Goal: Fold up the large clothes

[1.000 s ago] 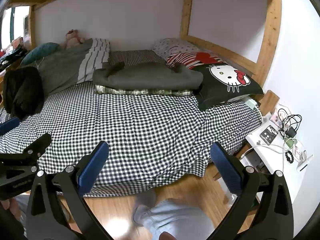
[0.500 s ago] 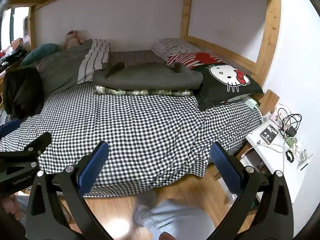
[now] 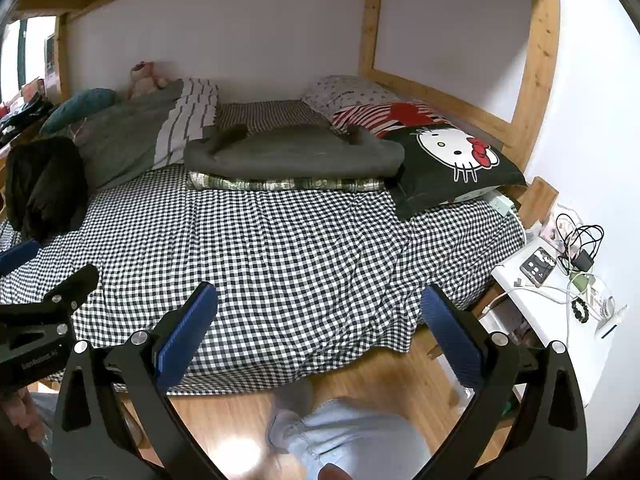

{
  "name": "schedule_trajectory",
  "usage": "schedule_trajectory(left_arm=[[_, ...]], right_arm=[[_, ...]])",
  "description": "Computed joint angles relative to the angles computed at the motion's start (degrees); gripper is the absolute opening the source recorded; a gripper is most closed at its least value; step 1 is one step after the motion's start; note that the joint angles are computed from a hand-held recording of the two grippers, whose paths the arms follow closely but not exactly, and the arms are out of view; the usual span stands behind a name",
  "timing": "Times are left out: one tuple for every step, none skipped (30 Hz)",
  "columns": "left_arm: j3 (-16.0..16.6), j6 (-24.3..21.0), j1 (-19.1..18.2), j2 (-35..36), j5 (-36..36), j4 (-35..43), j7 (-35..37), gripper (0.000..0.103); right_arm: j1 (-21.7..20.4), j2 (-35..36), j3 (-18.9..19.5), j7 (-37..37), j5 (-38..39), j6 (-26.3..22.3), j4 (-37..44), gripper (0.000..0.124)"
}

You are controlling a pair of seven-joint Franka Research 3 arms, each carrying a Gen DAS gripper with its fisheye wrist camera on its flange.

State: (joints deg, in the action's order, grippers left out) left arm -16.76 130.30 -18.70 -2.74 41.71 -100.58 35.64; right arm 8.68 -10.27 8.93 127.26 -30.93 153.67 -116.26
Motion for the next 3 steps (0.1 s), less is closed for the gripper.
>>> schedule_trajectory(left_arm=[[0.05,0.08,0.04,-0.07,-0.08,-0.03,0.03,0.098],[0.1,0.18,0.08,-0.14,-0.24,-0.08,0.19,0.098],[0.11,0.18,0.1,-0.2,-0.29,-0.1,0.3,0.098]], right_arm=[[0.01,-0.05,-0.03,-0.03,0.03,0.08,-0.03,0.1],[0.05,-0.06,-0.06,-0.11,0.19,0.04,-0.01,0.1],[0.04,-0.09,-0.02,-0.08,0.15,0.01,0.0,0.1]])
